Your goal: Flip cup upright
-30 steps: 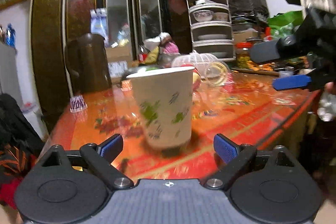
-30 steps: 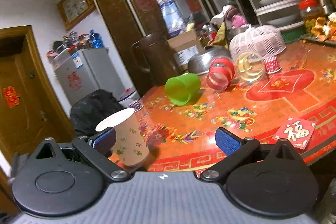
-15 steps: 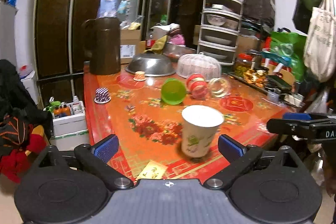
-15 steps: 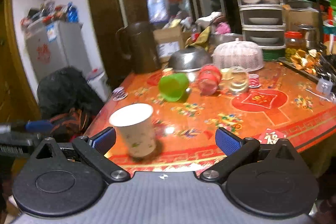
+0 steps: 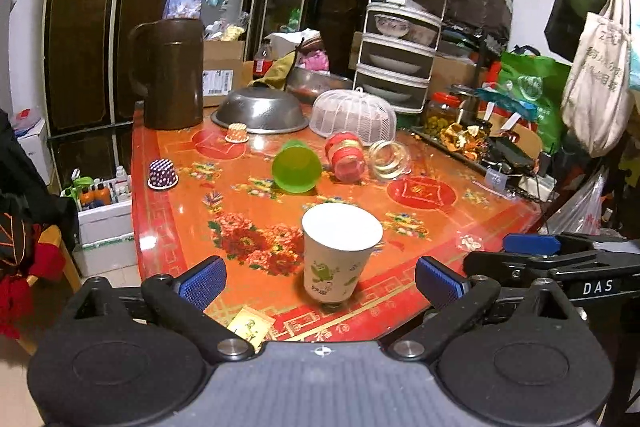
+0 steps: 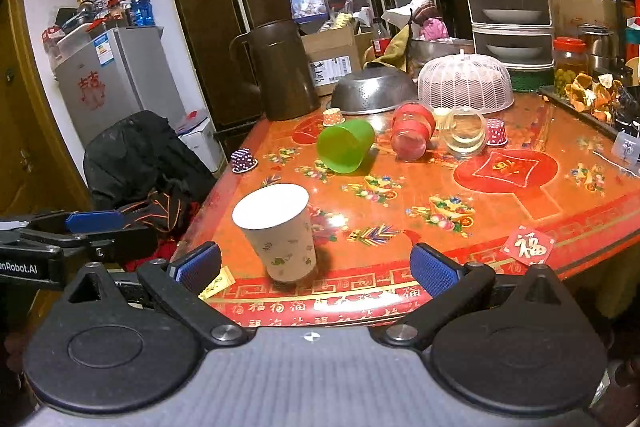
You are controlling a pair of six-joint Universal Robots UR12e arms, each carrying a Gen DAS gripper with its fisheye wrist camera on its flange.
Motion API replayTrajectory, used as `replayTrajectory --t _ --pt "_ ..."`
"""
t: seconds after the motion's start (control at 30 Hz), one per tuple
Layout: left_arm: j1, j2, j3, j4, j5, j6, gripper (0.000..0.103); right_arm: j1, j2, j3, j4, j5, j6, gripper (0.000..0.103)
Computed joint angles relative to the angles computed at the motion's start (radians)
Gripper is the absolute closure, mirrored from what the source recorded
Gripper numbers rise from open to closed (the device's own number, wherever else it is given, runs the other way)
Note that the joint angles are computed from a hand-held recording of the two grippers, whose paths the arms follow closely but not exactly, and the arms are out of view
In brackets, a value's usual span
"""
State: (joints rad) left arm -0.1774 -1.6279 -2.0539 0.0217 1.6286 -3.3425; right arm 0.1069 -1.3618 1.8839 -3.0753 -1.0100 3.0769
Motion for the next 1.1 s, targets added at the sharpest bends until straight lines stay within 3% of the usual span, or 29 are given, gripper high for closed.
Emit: replayTrajectory --t 1.1 --pt "-0.006 0.002 0.004 -0.003 -0.004 0.011 0.001 -0.005 -0.006 0.005 0.010 0.037 -0.028 0.001"
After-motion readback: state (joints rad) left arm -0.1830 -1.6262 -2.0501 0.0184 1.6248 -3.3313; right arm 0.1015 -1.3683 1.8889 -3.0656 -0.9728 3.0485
